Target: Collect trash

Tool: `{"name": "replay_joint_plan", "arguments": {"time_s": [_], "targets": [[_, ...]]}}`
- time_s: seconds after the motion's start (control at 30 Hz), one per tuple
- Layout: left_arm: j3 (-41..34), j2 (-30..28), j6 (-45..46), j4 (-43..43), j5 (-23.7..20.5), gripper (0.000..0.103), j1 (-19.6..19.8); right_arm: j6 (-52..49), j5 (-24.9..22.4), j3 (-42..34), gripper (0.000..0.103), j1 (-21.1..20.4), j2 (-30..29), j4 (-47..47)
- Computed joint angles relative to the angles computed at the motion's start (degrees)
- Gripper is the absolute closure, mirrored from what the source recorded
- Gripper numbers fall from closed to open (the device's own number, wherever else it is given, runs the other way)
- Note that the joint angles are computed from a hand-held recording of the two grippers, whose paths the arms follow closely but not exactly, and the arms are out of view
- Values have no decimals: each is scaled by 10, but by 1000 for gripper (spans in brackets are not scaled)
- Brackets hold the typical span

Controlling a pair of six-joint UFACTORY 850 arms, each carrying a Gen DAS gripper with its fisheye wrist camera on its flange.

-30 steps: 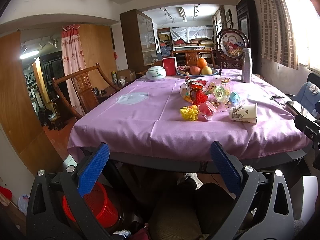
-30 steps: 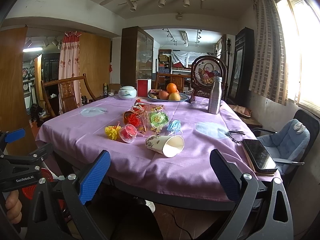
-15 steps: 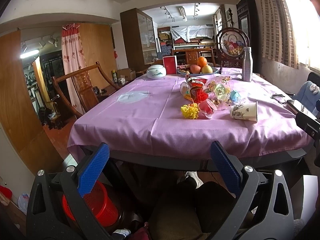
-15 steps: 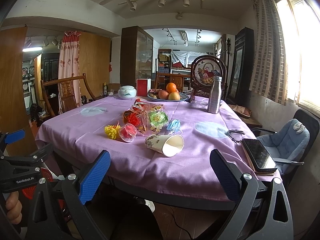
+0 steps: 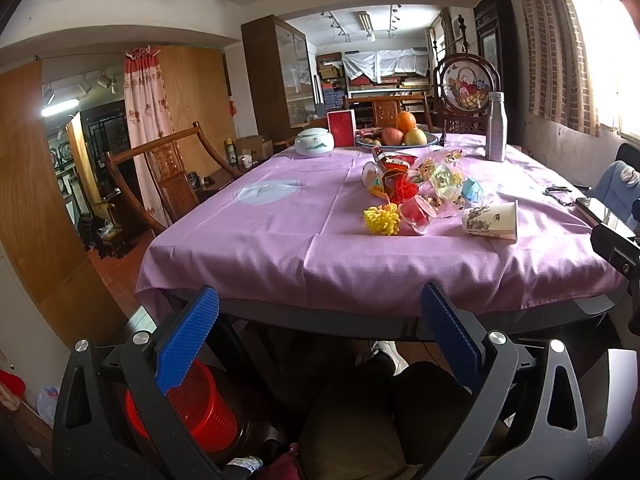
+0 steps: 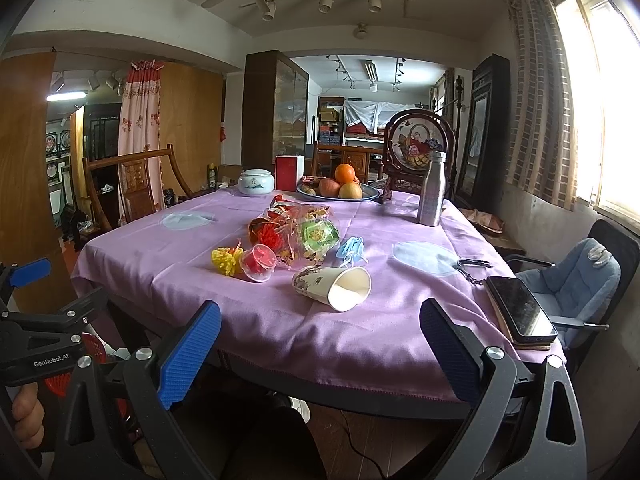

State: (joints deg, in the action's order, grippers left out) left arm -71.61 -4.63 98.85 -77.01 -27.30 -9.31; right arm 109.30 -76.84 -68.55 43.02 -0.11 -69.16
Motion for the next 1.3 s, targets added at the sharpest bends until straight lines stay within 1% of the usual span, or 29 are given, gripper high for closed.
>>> {"name": "replay_joint_plan", "arguments": {"time_s": [0.3,0.63,0.77,0.83,0.97,1.17,1.3], "targets": [[8,-4,21,-13,2,6,6,3,8,4,5,-4,-1,3],[2,-15,-23,35,21,6,-9,1,36,14,5,-21,-3,17],[1,-25,-7,29,46,6,-20,-4,62,17,5,-38,-7,27],[-5,-34,-15,39,54,6,-26,-11,77,17,5,-50,-11,35],[-31,-61,-68,88,60,6,-37,-32,104,15,6,-75,-21,50],[-73,-103,-146,163,82,6,-57,-48,166,21,6,-122,-25,67],[-108,-132,-206,219,81,7,-68,-50,193,23,5,-152,-29,68]]}}
